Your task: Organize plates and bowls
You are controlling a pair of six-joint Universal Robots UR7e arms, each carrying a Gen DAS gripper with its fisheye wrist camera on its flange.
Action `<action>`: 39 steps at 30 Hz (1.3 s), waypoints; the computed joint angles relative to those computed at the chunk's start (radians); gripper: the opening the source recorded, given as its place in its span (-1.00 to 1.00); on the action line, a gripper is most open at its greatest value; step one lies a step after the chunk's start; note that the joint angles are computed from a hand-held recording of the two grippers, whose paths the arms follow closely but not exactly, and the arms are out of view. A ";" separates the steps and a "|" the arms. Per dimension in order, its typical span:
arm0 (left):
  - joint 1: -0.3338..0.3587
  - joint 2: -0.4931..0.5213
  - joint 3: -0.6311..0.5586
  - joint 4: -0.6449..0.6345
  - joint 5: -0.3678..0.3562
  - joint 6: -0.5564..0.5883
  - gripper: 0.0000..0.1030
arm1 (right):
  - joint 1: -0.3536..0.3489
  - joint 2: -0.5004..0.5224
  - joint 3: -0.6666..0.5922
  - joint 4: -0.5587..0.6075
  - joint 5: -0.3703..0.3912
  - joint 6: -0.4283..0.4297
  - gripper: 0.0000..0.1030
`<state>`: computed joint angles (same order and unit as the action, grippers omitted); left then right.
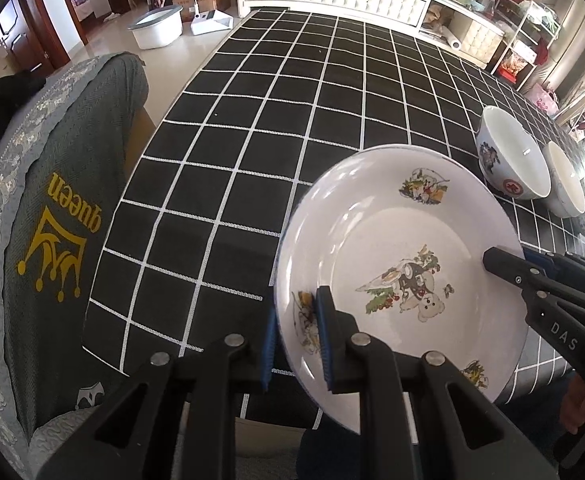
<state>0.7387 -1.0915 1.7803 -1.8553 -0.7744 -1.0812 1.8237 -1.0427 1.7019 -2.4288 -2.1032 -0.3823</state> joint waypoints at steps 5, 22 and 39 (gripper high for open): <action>-0.009 0.013 -0.012 0.038 0.013 0.006 -0.66 | 0.008 -0.005 0.011 -0.013 -0.022 -0.014 -0.56; -0.020 -0.002 0.012 -0.007 0.027 0.025 -0.19 | 0.003 -0.022 0.020 0.019 0.086 0.017 0.47; -0.084 -0.014 0.008 -0.028 0.056 0.042 0.03 | 0.034 -0.071 0.067 -0.126 0.003 -0.083 0.83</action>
